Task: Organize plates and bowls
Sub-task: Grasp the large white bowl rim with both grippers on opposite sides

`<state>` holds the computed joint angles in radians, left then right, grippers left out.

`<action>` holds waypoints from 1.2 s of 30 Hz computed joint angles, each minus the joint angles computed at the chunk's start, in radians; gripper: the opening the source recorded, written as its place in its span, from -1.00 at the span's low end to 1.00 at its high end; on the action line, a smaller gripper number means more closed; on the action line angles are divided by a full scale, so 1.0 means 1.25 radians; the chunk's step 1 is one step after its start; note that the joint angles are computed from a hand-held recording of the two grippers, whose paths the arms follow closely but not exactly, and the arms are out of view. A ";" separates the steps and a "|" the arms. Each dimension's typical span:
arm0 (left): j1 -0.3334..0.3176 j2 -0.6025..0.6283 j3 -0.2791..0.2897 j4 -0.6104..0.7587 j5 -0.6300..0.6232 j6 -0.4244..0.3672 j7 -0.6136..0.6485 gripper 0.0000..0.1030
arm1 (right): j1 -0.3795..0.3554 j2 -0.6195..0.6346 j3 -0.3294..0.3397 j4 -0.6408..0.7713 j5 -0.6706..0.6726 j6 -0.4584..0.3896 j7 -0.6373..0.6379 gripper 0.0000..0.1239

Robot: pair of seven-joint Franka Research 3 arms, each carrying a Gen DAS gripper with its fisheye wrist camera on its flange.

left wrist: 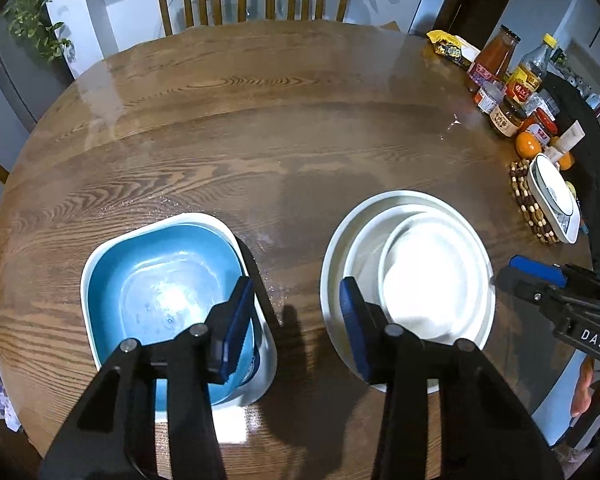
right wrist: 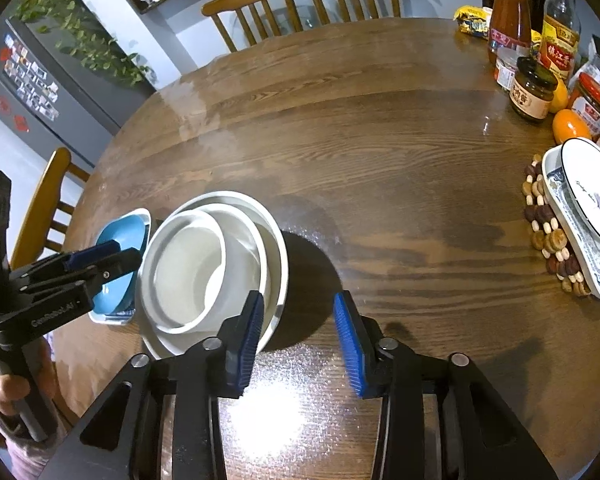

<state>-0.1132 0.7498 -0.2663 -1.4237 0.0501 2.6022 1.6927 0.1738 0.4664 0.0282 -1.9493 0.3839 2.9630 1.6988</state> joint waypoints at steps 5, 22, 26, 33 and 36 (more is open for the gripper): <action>-0.005 0.015 0.003 0.027 0.002 -0.029 -0.003 -0.20 | -0.005 0.014 0.004 0.021 0.002 -0.024 -0.005 -0.45; -0.030 0.059 0.017 0.119 0.017 -0.118 0.012 -0.19 | 0.042 0.037 -0.056 0.081 -0.093 -0.125 0.082 -0.49; -0.035 0.081 0.018 0.168 0.011 -0.173 0.012 -0.16 | 0.029 0.055 -0.045 0.113 -0.096 -0.161 0.090 -0.54; -0.038 0.073 0.025 0.156 0.015 -0.169 0.008 -0.20 | 0.035 0.054 -0.049 0.118 -0.125 -0.172 0.104 -0.55; -0.049 0.085 0.034 0.177 0.029 -0.196 0.007 -0.19 | 0.031 0.054 -0.043 0.119 -0.119 -0.177 0.105 -0.55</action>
<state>-0.1742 0.8564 -0.2235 -1.2029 0.0865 2.3571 1.7016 0.2132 0.5338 -0.0260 -1.8001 0.2350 2.7415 1.8298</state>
